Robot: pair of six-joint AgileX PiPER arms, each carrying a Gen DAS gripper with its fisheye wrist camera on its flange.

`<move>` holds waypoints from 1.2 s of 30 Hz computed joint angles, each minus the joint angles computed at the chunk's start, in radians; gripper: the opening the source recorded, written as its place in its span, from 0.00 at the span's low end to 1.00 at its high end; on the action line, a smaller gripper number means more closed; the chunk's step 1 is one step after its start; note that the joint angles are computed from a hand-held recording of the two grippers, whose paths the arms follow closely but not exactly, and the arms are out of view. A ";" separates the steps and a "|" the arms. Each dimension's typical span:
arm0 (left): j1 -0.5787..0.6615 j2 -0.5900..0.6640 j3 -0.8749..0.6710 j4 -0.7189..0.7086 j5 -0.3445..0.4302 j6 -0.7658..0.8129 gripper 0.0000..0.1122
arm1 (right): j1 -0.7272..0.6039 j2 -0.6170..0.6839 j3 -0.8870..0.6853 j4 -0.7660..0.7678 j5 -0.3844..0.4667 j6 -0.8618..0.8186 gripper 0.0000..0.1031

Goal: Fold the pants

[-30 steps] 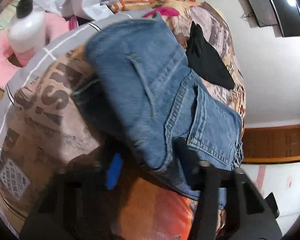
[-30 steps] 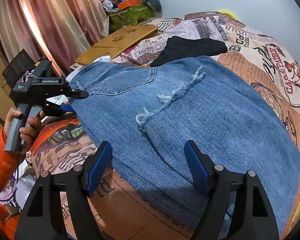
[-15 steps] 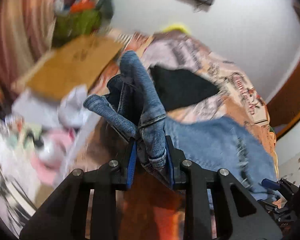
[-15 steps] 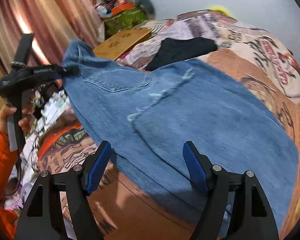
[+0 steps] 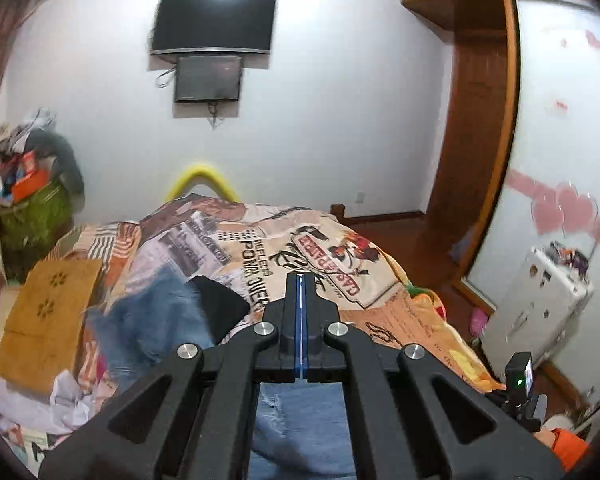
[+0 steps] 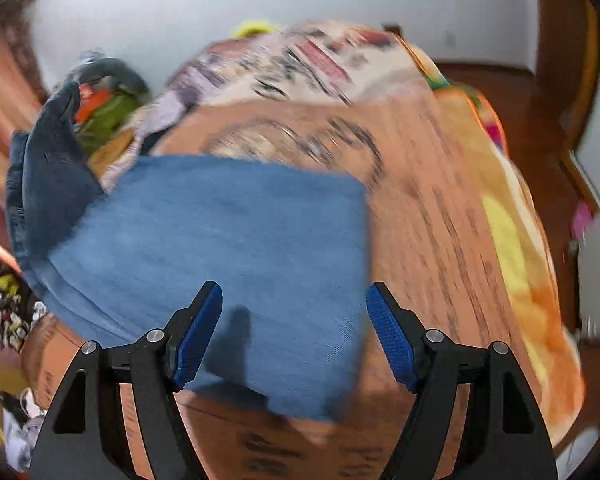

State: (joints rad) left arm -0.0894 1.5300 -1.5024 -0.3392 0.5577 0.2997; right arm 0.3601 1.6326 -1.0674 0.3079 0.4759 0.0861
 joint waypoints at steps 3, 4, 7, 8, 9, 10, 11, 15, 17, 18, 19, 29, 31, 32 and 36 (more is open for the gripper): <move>-0.005 0.053 -0.008 0.076 0.043 -0.102 0.00 | -0.034 -0.012 0.075 0.179 -0.043 -0.153 0.70; 0.007 0.067 -0.005 0.083 0.059 -0.118 0.00 | -0.038 -0.018 0.085 0.213 -0.051 -0.182 0.70; 0.066 0.097 0.023 0.076 0.103 -0.141 0.03 | -0.053 -0.013 0.078 0.277 -0.034 -0.260 0.70; 0.092 0.097 0.045 0.060 0.107 -0.129 0.07 | -0.053 -0.006 0.067 0.266 -0.025 -0.263 0.70; 0.125 0.096 0.066 0.048 0.113 -0.117 0.11 | -0.051 0.001 0.057 0.253 -0.021 -0.264 0.70; 0.160 0.093 0.091 0.051 0.113 -0.116 0.26 | -0.042 0.002 0.057 0.237 -0.025 -0.252 0.70; 0.183 0.085 0.131 0.057 0.096 -0.122 0.46 | -0.039 0.003 0.053 0.227 -0.023 -0.247 0.70; 0.322 0.087 0.197 0.041 0.088 -0.121 0.63 | -0.040 0.002 0.059 0.229 -0.026 -0.244 0.70; 0.377 0.106 0.205 0.022 0.111 -0.093 0.63 | -0.028 0.001 0.038 0.183 -0.014 -0.198 0.70; 0.407 0.114 0.215 0.013 0.112 -0.077 0.64 | -0.019 0.005 0.015 0.161 -0.001 -0.181 0.72; 0.433 0.124 0.227 0.013 0.105 -0.067 0.66 | -0.002 0.014 -0.021 0.099 0.018 -0.127 0.72; 0.568 0.367 0.286 0.017 0.044 0.023 0.67 | 0.143 0.231 -0.503 -0.379 0.318 0.175 0.72; 0.591 0.428 0.285 -0.010 0.053 0.060 0.67 | 0.141 0.244 -0.532 -0.396 0.344 0.194 0.72; 0.607 0.451 0.286 -0.058 0.063 0.125 0.67 | 0.139 0.245 -0.540 -0.399 0.349 0.205 0.72; 0.617 0.436 0.314 -0.110 0.029 0.220 0.67 | 0.170 0.274 -0.628 -0.450 0.398 0.261 0.72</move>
State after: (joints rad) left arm 0.5274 1.9660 -1.1880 -0.4490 0.5868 0.5199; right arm 0.5302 1.9062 -1.6958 -0.1418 0.8742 0.3472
